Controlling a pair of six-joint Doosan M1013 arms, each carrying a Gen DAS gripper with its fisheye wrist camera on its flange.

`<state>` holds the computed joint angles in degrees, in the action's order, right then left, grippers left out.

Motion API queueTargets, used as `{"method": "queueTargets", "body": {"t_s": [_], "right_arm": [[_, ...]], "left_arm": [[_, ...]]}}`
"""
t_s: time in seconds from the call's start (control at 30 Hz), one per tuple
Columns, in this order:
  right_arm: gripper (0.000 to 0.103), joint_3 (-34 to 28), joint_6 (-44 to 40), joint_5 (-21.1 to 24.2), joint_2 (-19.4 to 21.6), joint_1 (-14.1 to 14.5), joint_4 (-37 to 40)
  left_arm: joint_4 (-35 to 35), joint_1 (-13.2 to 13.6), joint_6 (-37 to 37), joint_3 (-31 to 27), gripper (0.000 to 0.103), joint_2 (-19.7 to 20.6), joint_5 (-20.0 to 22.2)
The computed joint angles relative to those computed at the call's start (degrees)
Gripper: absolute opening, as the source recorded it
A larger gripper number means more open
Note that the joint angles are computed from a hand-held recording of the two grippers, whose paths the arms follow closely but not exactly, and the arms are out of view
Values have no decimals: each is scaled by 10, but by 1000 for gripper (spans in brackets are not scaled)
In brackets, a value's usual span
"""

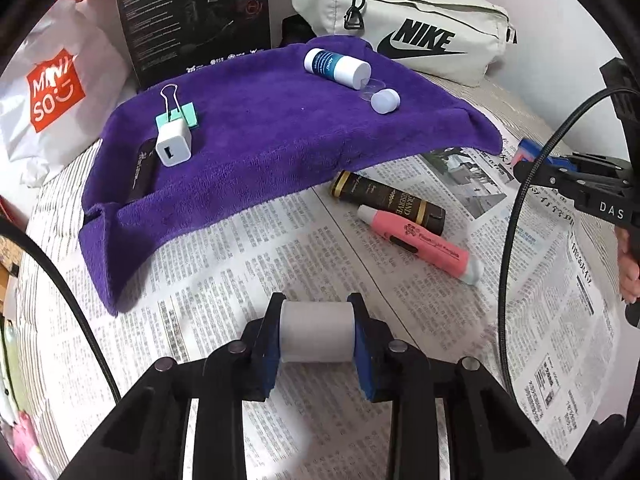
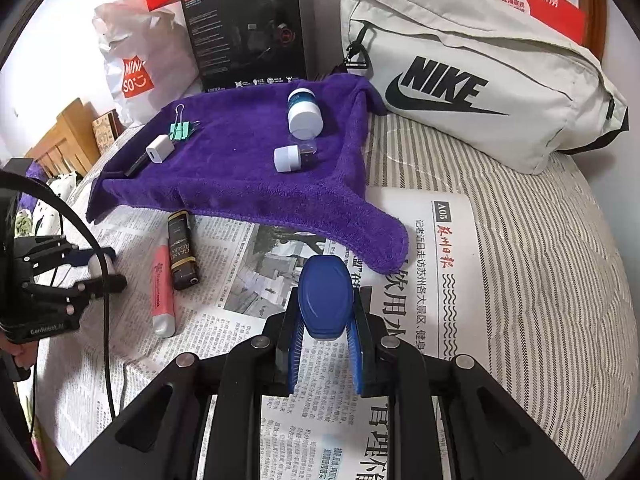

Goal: Organize rigid objects
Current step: 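Carry the roll with the left tool while the right tool sets the jar down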

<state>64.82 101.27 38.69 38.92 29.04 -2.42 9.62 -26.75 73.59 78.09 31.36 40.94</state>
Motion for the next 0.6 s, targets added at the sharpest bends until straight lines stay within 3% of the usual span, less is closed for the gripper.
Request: {"method": "queueTargets", "body": {"t_s": [0.23, 0.6], "right_arm": [[20, -8, -30, -3, 1, 1, 23], [20, -63, -91, 15, 19, 2, 68]], "left_arm": [[0, 1, -18, -3, 29, -2, 15], [-34, 20, -23, -2, 29, -16, -3]]}}
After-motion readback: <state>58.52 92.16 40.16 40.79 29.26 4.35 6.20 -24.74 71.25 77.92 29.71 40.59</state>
